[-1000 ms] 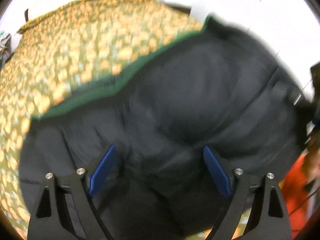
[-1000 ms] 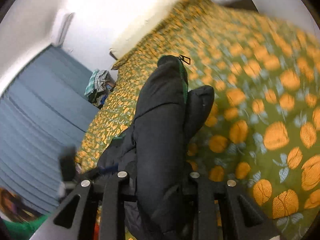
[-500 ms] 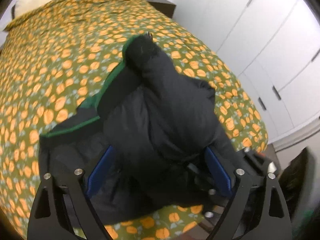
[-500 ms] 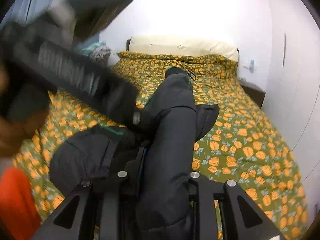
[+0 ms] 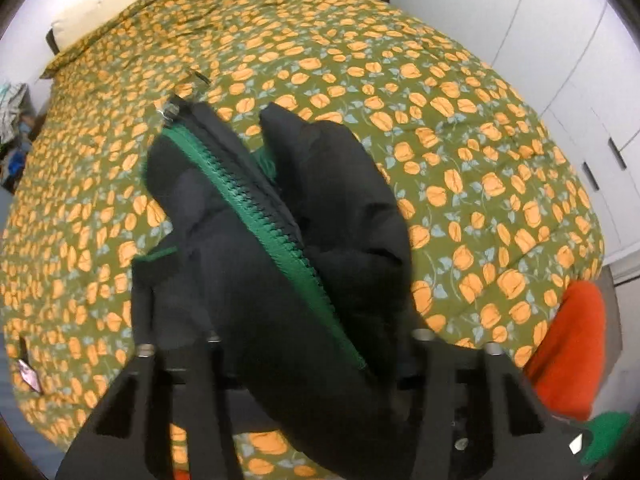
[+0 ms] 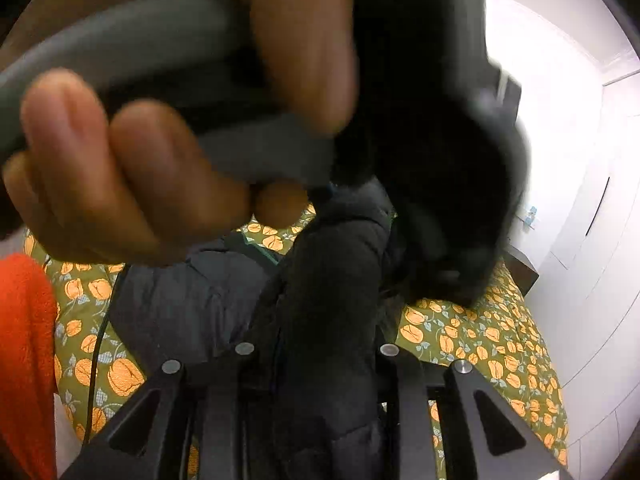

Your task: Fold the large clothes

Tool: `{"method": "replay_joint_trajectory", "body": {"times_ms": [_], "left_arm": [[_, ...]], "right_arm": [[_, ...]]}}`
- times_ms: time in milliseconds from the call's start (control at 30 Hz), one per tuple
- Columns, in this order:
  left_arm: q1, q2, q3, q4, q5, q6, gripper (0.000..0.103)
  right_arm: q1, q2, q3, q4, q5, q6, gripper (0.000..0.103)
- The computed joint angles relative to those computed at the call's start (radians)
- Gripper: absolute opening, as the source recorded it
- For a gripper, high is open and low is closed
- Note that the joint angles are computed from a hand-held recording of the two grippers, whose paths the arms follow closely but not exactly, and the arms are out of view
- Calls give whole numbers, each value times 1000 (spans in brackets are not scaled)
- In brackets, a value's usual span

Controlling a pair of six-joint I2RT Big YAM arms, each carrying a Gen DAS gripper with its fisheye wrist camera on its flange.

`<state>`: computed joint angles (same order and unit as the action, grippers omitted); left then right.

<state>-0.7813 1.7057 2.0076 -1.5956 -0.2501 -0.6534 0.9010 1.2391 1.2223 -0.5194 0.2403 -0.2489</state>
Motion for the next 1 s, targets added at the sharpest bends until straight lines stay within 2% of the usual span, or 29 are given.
{"method": "replay_joint_trajectory", "body": {"times_ms": [67,100,133,200,267,300,333,433,533,600,733,900,1000], "left_arm": [[18,-31,-41,36,29,11,34],[28,-48,-58,54,37,27,33],[38,-63,-74,66,44,41,32],[68,-103,-123,100,64,68,32],[106,-157,-195,140,93,109,32],[120,-177,-223,156,105,125,32],[133,-194,-250,170,116,137,32],[164,-232,-316,195,134,156,32],[194,-272,-383,219,138,177,32],[215,-297,-425,232,144,181,32],[271,-344,-521,250,152,173,34],[358,-417,-678,319,214,119,40],[392,-442,-748,359,226,95,45]], "right_arm": [[-16,-9,3,-21,-67,24,29],[-38,-22,9,-46,-151,44,34],[-62,-37,9,-61,-234,62,43],[-166,-94,2,-80,-573,183,47],[-259,-137,-18,-44,-751,307,47],[-291,-148,-24,-30,-774,344,47],[-319,-149,-24,-27,-778,366,47],[-348,-69,32,-123,-710,314,47],[-336,26,68,-161,-726,290,46],[-296,75,80,-151,-750,275,45],[-201,143,89,-103,-732,254,45],[-110,252,133,-177,-674,201,42],[-77,299,157,-198,-640,182,42]]}}
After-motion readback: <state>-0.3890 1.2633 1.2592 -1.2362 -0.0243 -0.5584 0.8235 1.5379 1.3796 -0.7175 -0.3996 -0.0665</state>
